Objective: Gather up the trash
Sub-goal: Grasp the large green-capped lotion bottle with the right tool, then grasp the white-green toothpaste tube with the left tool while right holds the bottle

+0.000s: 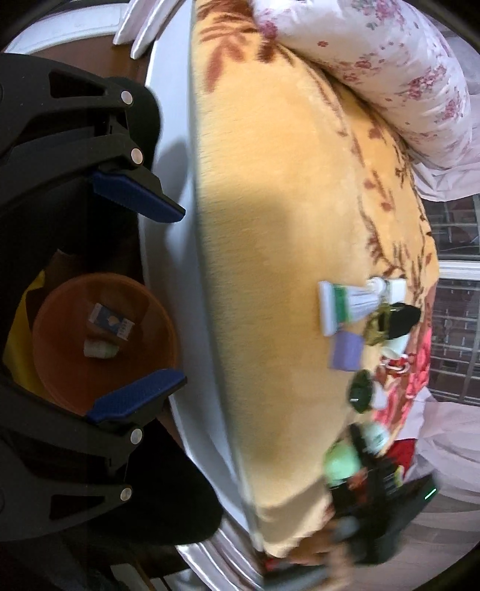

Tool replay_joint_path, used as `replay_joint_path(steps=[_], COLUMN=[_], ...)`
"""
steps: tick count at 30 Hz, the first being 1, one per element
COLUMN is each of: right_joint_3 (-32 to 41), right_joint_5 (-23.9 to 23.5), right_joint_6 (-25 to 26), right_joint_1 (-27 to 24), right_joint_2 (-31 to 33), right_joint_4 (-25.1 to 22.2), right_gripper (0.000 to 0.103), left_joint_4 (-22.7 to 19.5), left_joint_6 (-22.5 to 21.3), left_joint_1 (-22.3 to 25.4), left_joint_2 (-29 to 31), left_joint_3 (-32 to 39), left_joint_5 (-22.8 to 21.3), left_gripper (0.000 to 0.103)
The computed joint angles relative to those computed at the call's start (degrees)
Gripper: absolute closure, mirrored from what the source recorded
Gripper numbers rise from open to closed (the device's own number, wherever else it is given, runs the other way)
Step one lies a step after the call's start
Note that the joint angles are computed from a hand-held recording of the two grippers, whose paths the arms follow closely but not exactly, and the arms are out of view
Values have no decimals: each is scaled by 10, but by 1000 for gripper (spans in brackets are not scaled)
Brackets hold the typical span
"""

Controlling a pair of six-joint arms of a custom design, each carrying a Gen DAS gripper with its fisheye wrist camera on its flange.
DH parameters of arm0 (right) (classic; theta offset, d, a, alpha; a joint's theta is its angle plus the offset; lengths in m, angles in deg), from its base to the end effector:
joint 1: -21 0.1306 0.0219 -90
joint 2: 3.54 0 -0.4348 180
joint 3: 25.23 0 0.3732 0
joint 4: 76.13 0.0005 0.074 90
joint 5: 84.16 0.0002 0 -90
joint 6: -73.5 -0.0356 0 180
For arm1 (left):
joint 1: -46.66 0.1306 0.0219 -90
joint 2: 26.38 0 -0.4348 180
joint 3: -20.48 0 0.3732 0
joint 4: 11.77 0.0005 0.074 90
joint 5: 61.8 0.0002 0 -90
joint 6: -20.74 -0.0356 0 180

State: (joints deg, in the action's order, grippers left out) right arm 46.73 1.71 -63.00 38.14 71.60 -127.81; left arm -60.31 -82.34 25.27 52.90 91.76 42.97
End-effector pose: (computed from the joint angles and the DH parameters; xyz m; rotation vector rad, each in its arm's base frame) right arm 0.3299 0.1039 0.4405 0.6326 2.5322 0.5157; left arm 0.3412 -0.1439 0.4153 0.8511 2.4078 -0.3855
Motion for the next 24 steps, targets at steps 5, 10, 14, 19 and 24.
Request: replay_joint_path(steps=[5, 10, 14, 19, 24], right_joint_3=[-80, -73, -76, -85, -83], right_joint_5=[13, 20, 28, 6, -4], right_joint_6=[-42, -15, -10, -14, -9], right_joint_1=[1, -2, 6, -6, -10], right_joint_2=[-51, -39, -37, -45, -44], right_joint_4=[113, 114, 118, 125, 120], right_gripper=[56, 56, 56, 56, 56], left_joint_4=[-15, -68, -143, -206, -222], left_joint_6=[25, 66, 89, 106, 120], left_joint_1=[-11, -20, -34, -60, -75], left_joint_2=[44, 123, 201, 271, 301], left_joint_3=[70, 175, 270, 354, 379], left_joint_5=[7, 18, 13, -32, -67], left_gripper=[23, 23, 23, 23, 23])
